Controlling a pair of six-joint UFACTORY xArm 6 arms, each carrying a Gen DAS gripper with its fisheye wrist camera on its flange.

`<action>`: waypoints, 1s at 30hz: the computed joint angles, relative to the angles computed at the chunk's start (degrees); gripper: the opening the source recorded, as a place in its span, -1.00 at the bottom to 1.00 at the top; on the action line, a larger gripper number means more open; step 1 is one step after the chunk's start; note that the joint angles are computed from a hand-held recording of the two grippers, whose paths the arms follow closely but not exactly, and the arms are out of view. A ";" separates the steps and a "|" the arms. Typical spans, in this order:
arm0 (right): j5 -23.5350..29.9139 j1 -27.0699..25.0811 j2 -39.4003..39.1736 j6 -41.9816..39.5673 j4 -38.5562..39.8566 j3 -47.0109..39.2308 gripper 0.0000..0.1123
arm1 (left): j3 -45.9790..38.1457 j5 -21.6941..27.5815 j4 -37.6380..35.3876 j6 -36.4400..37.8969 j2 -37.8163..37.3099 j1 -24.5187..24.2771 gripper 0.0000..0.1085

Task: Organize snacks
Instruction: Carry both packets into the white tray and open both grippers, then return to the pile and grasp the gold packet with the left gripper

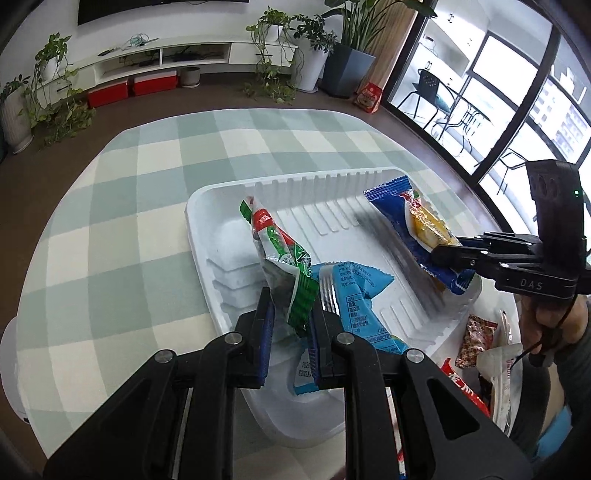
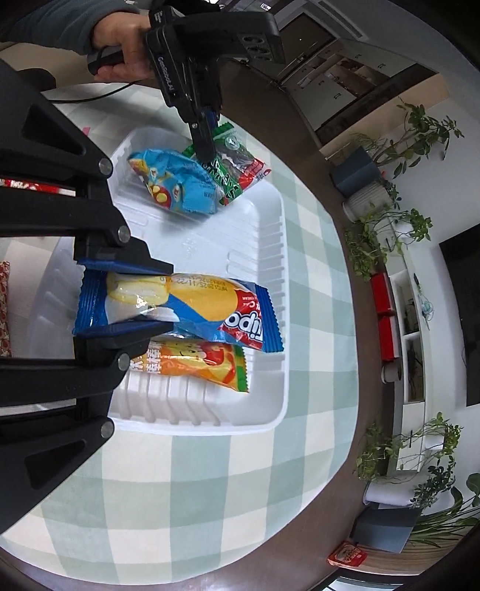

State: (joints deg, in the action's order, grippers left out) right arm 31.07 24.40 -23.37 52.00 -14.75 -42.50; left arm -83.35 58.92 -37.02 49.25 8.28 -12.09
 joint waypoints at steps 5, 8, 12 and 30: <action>0.59 0.42 1.60 -0.74 -0.16 -0.67 -0.55 | 0.71 -0.17 0.54 -0.01 -0.14 -0.54 -0.73; 1.24 0.48 2.30 -0.90 -0.85 -0.86 -0.55 | 1.61 -0.92 0.84 -0.02 -0.51 -0.92 -0.73; 0.98 0.41 2.39 -1.59 0.32 -0.23 -0.54 | 2.33 -1.61 1.24 -0.70 -0.83 -0.87 -0.72; 3.14 0.71 -2.90 3.83 -5.98 -0.13 -0.06 | 5.91 -1.59 -4.61 -0.76 -6.58 2.64 0.11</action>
State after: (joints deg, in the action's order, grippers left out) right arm 34.22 25.11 -26.27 55.83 -20.72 -42.63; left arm -77.44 57.33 -41.63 48.49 1.70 -9.45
